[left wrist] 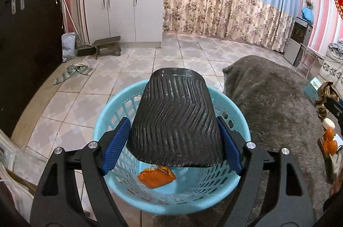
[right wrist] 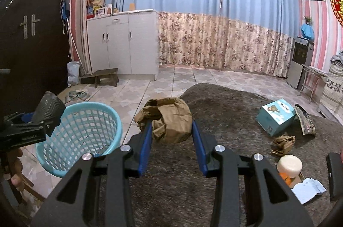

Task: Collect trash
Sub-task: 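Open left tool dropping the black container while right tool drops the paper bag in basket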

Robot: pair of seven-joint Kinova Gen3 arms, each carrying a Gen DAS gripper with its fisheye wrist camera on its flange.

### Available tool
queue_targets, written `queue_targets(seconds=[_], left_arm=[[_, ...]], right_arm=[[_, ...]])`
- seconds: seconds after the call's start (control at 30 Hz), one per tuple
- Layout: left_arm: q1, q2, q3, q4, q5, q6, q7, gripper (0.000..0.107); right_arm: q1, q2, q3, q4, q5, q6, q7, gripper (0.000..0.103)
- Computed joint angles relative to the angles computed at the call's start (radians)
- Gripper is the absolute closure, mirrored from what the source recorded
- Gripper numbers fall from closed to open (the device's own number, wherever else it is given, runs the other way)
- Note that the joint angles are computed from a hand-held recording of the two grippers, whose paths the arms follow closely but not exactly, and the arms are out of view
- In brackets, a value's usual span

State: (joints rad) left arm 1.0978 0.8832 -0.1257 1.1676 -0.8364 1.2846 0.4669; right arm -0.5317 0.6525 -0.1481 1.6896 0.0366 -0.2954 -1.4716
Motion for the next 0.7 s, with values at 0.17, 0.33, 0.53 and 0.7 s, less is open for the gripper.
queue_targets(seconds=[0.17, 0.33, 0.53, 0.7], left_arm=[[0.002, -0.004, -0.004, 0.01, -0.014, 0.015, -0.01, 0.016], [0.014, -0.021, -0.005, 0.034, -0.023, 0.041, 0.017, 0.016], [0.02, -0.065, 0.013, 0.114, -0.042, 0.03, 0.082, 0.012], [0.022, -0.1, 0.034, 0.19, -0.063, 0.007, 0.154, 0.012]], right_arm=[[-0.015, 0.024, 0.009, -0.044, -0.015, 0.041, -0.002, 0.066], [-0.023, 0.048, 0.001, -0.083, -0.018, 0.074, -0.011, 0.066], [-0.069, 0.081, -0.004, -0.132, -0.02, 0.12, -0.015, 0.066], [-0.116, 0.12, -0.008, -0.21, -0.023, 0.188, -0.022, 0.066]])
